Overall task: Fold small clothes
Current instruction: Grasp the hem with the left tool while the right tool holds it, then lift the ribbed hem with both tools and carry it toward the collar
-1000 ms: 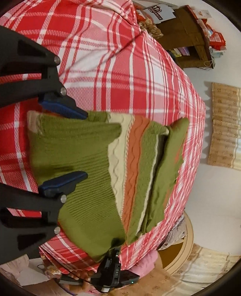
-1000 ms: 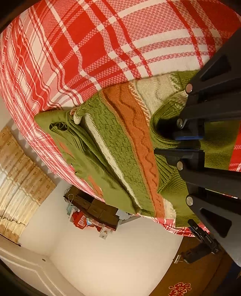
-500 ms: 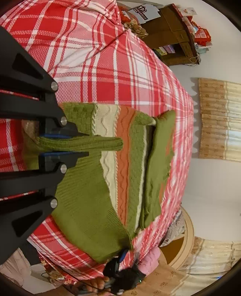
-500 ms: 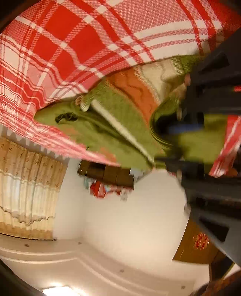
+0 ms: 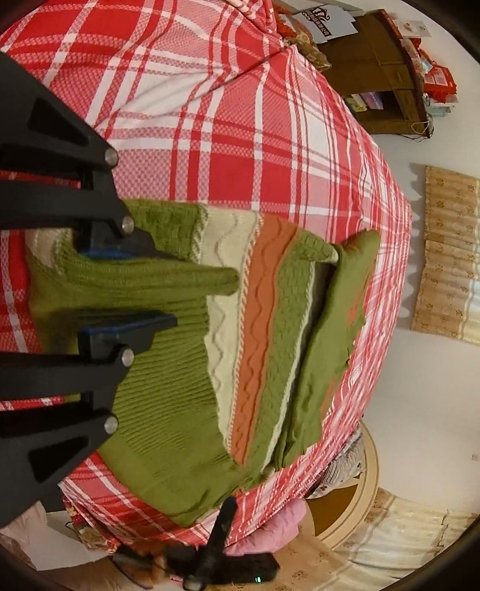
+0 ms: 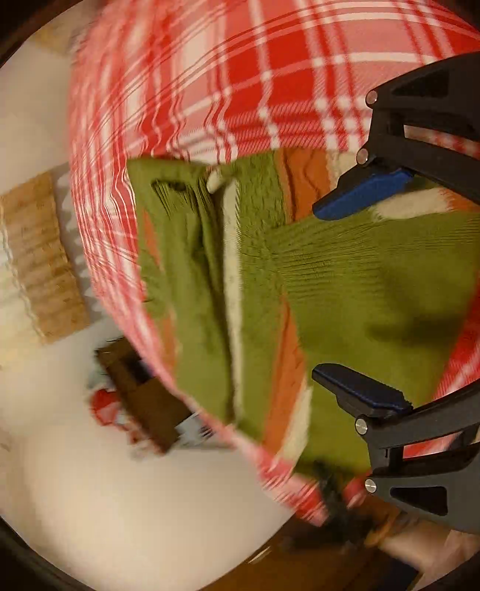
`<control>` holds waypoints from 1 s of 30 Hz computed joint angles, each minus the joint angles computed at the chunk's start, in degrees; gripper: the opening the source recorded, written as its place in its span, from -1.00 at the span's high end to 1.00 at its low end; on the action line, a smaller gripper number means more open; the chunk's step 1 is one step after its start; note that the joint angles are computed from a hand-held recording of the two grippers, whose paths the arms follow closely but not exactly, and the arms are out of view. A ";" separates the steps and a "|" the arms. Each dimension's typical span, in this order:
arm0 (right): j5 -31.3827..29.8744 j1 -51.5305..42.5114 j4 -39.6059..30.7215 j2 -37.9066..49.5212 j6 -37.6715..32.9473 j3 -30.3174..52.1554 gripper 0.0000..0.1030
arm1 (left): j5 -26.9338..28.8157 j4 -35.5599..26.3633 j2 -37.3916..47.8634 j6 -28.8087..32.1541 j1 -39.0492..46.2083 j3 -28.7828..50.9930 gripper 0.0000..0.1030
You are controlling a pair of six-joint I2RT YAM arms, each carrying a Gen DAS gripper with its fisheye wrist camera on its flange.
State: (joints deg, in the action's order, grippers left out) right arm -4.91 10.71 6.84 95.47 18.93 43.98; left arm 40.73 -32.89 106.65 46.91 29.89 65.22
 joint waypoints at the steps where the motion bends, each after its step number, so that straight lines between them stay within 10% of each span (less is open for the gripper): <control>1: 1.74 0.85 0.91 1.02 -1.49 -0.32 -0.57 | -0.25 0.26 -0.43 0.27 -0.05 -0.46 0.42; 4: 10.00 4.49 -1.75 3.36 -6.75 2.39 -0.33 | -1.07 1.89 -1.86 1.38 -0.32 -2.50 0.54; 9: 11.38 3.77 -3.49 0.79 -7.55 0.85 0.75 | -0.95 2.20 -2.86 1.11 -0.38 -3.31 0.80; 20: 17.01 6.67 -3.30 -10.70 -1.87 0.02 0.79 | 3.22 2.58 -6.26 -6.47 -1.47 1.41 0.81; 30: 18.96 3.71 -3.48 -7.46 -0.38 7.63 0.79 | -4.00 9.67 -1.17 -21.32 -9.66 11.09 0.81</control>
State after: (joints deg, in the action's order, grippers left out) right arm 14.05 14.42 3.36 88.02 18.55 51.61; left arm 36.73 -23.22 105.48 25.59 20.23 76.32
